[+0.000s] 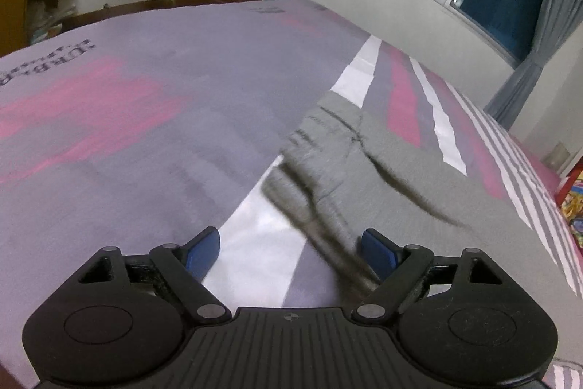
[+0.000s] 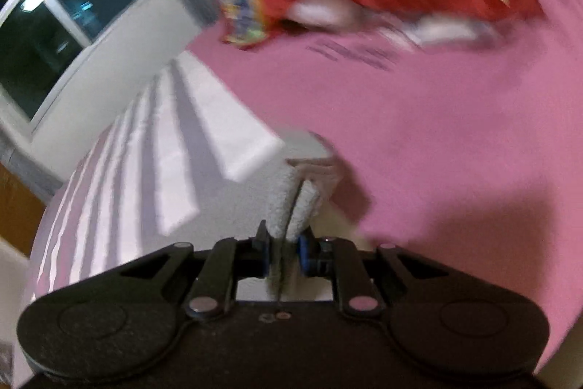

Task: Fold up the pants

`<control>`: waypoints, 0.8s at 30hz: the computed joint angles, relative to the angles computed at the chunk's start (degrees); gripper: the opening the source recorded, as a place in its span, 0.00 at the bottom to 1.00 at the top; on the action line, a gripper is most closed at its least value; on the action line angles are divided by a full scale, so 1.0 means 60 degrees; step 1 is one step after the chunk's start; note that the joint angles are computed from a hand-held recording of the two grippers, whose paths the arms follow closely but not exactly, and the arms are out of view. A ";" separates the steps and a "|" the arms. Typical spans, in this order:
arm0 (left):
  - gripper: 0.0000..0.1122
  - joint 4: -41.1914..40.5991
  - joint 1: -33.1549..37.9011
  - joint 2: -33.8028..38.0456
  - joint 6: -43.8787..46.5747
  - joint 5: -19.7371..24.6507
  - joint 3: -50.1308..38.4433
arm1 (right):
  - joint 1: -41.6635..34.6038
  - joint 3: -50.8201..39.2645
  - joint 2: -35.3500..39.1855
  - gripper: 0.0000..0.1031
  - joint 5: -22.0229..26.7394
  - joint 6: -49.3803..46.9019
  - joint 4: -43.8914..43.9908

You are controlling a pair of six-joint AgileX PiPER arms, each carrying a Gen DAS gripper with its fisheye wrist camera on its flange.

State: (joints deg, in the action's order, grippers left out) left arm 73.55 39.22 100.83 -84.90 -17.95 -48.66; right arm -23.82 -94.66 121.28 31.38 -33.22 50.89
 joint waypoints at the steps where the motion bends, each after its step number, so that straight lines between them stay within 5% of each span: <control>1: 0.75 -0.0447 0.0111 -0.0176 0.0552 -0.0026 0.0271 | 0.0310 -0.0117 -0.0111 0.13 -0.0050 -0.0011 -0.0158; 7: 0.76 -0.2358 0.1171 -0.1324 0.3224 -0.0572 0.1940 | 0.3005 -0.2015 0.0197 0.13 0.0137 0.0413 -0.1165; 16: 0.76 0.0179 0.4448 -0.2402 0.2248 -0.1700 0.3504 | 0.6378 -0.1705 0.0913 0.13 0.0993 -0.4511 -0.0068; 18: 0.76 0.0318 0.4942 -0.2443 0.2515 -0.1829 0.3756 | 0.7038 -0.0736 0.0703 0.13 0.0262 -0.5532 -0.0834; 24: 0.76 0.0130 0.5577 -0.2248 0.3142 -0.2111 0.4292 | 0.7396 0.1063 0.0020 0.13 -0.0944 -0.8006 0.0210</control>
